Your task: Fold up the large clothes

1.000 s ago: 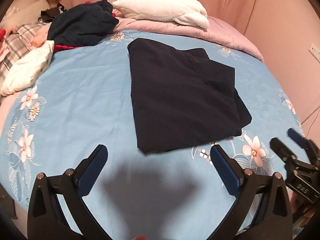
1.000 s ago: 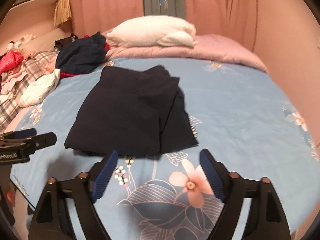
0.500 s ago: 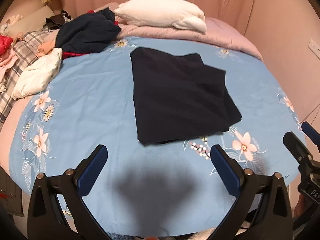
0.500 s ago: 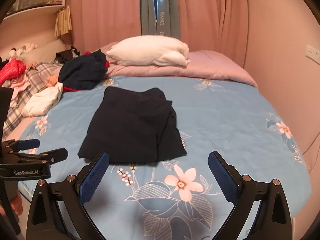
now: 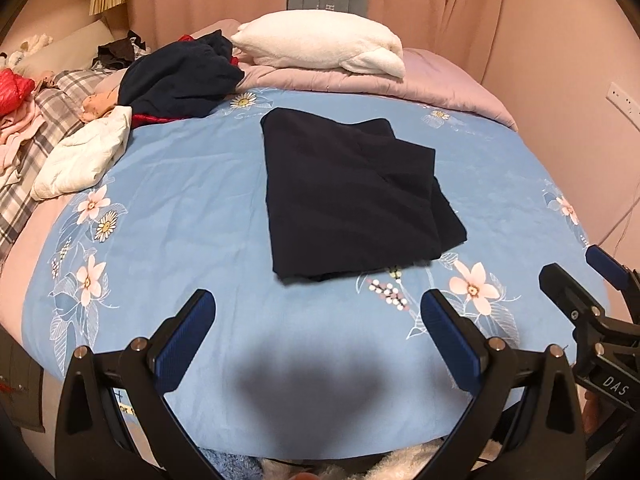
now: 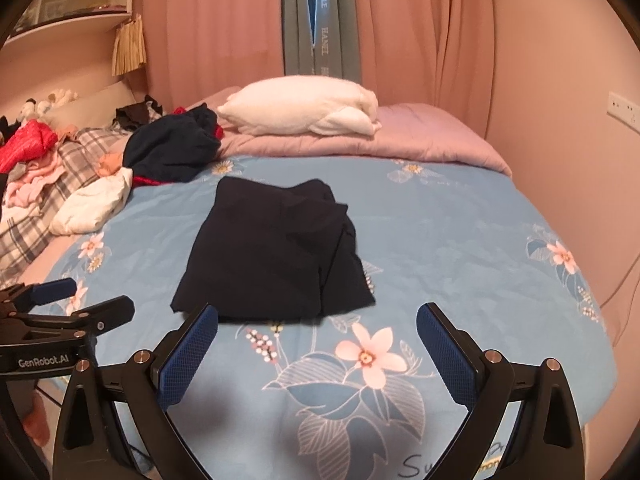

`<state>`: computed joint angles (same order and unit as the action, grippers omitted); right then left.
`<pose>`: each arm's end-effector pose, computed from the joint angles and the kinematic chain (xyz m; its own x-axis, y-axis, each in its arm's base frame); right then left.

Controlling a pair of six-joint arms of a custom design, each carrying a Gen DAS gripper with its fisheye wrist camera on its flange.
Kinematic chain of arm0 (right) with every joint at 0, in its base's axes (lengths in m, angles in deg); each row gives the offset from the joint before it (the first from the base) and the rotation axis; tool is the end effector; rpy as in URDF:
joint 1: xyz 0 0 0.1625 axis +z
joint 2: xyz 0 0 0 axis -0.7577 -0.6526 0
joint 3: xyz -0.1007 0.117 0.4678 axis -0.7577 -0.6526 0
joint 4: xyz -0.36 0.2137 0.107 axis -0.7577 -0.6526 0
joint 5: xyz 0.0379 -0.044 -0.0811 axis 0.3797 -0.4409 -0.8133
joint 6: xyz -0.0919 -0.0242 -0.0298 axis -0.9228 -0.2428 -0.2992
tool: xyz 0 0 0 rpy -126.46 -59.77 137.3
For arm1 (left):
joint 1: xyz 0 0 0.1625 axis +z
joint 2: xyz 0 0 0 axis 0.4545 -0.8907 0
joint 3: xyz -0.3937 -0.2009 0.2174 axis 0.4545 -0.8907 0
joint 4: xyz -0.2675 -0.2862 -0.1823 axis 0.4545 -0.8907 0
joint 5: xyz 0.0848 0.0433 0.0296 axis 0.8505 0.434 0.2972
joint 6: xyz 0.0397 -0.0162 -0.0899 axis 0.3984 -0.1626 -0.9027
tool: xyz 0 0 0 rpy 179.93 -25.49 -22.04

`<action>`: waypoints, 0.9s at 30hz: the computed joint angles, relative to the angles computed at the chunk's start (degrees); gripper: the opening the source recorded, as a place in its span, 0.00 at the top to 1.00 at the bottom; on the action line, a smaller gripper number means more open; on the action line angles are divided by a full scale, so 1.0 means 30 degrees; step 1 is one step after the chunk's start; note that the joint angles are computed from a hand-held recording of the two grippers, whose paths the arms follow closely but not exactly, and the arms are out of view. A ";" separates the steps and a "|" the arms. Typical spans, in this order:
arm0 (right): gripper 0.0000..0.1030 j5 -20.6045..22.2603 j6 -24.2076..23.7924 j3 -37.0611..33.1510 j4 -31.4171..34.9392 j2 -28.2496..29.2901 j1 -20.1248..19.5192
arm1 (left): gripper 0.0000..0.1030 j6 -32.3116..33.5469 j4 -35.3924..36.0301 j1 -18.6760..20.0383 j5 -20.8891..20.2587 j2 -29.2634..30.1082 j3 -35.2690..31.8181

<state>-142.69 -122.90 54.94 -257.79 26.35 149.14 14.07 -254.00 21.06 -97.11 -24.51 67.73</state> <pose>0.2058 -0.6204 0.1562 -0.6775 -0.2977 0.6726 -0.6949 0.5589 -0.4525 -0.2101 -0.5676 0.1392 -0.7284 -0.2391 -0.6421 0.3317 0.6969 -0.6358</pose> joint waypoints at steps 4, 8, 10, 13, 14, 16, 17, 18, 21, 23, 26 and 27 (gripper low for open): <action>0.04 -0.0315 0.0002 0.0018 0.0054 0.0122 0.0108 | 0.00 -0.0367 0.0418 0.0044 0.0040 -0.0096 0.0092; 0.04 -0.0346 0.0096 0.0039 -0.0012 0.0133 0.0157 | 0.00 -0.0629 0.0728 0.0024 0.0141 -0.0218 0.0190; 0.04 -0.0396 0.0075 0.0042 -0.0024 0.0134 0.0174 | 0.00 -0.0602 0.0782 0.0001 0.0177 -0.0218 0.0189; 0.04 -0.0476 -0.0002 0.0021 0.0015 0.0169 0.0186 | 0.00 -0.0862 0.1154 -0.0029 0.0092 -0.0186 0.0143; 0.04 -0.0500 -0.0026 0.0024 -0.0012 0.0189 0.0185 | 0.00 -0.0874 0.1225 -0.0044 0.0079 -0.0166 0.0131; 0.04 -0.0470 -0.0055 0.0079 -0.0088 0.0170 0.0179 | 0.00 -0.0828 0.1344 -0.0030 0.0061 -0.0166 0.0111; 0.04 -0.0497 -0.0045 0.0023 -0.0053 0.0204 0.0175 | 0.00 -0.0825 0.1395 -0.0039 0.0024 -0.0151 0.0101; 0.04 -0.0530 -0.0024 0.0021 -0.0094 0.0216 0.0182 | 0.00 -0.0794 0.1411 -0.0038 0.0002 -0.0150 0.0090; 0.04 -0.0529 0.0099 0.0025 -0.0071 0.0205 0.0176 | 0.00 -0.0831 0.1584 -0.0053 0.0014 -0.0119 0.0055; 0.04 -0.0473 0.0069 -0.0003 -0.0032 0.0173 0.0134 | 0.00 -0.0851 0.1638 -0.0068 0.0007 -0.0106 0.0049; 0.04 -0.0456 0.0102 0.0011 0.0039 0.0149 0.0128 | 0.00 -0.0937 0.1886 -0.0105 0.0082 -0.0066 0.0001; 0.04 -0.0451 0.0104 0.0022 0.0034 0.0133 0.0125 | 0.00 -0.0903 0.1870 -0.0104 0.0071 -0.0043 -0.0004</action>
